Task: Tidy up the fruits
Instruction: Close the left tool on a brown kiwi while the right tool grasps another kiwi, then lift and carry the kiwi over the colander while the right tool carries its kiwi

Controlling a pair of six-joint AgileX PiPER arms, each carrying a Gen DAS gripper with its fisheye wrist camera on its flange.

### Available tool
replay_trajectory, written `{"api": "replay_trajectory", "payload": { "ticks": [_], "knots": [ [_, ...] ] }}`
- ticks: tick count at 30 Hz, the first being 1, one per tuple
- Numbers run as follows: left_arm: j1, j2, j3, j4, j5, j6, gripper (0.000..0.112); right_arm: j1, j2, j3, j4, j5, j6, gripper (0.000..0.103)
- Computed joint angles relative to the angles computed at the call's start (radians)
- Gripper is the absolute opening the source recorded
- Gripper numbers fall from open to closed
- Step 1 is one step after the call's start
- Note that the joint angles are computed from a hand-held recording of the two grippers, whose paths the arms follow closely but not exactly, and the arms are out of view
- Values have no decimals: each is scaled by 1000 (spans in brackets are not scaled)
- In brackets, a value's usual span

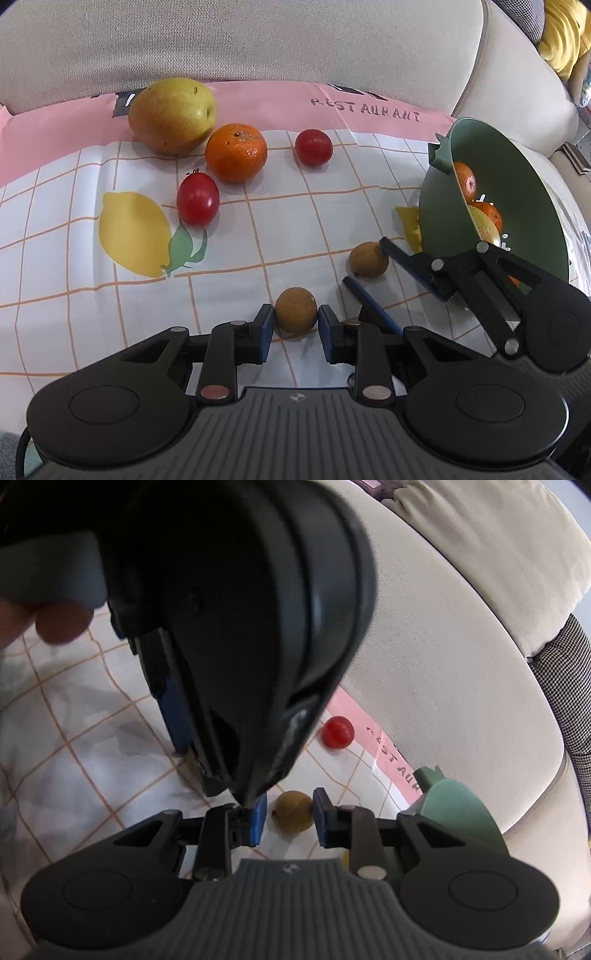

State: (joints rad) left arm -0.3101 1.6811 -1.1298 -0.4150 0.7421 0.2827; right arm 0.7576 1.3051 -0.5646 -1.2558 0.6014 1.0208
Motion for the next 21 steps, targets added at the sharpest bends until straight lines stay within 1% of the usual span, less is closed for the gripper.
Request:
{"api": "replay_trajectory", "payload": {
  "ticks": [2,5,6,12,14,16,17,21],
  "knots": [
    [-1,1,0,0,0,-1,31,-15,9,-4,0,2,-1,23],
    [-7,2,1,11,-2,-6,30,2,19,3,-18,13,13,28],
    [-9,1,1,14,-3,-7,30,7,22,6,-28,19,22,28],
    [-9,-3,3,13,2,-3,28,17,54,18,-97,36,92,24],
    [-9,-6,5,14,0,-4,28,-1,54,12,-98,22,81,23],
    [-10,-10,9,17,-5,-9,28,29,52,21,-96,30,108,23],
    [-11,-11,12,19,-7,-11,28,14,45,25,-110,21,109,23],
    [-15,-21,20,30,-15,-23,28,28,0,44,-120,29,110,23]
  ]
}}
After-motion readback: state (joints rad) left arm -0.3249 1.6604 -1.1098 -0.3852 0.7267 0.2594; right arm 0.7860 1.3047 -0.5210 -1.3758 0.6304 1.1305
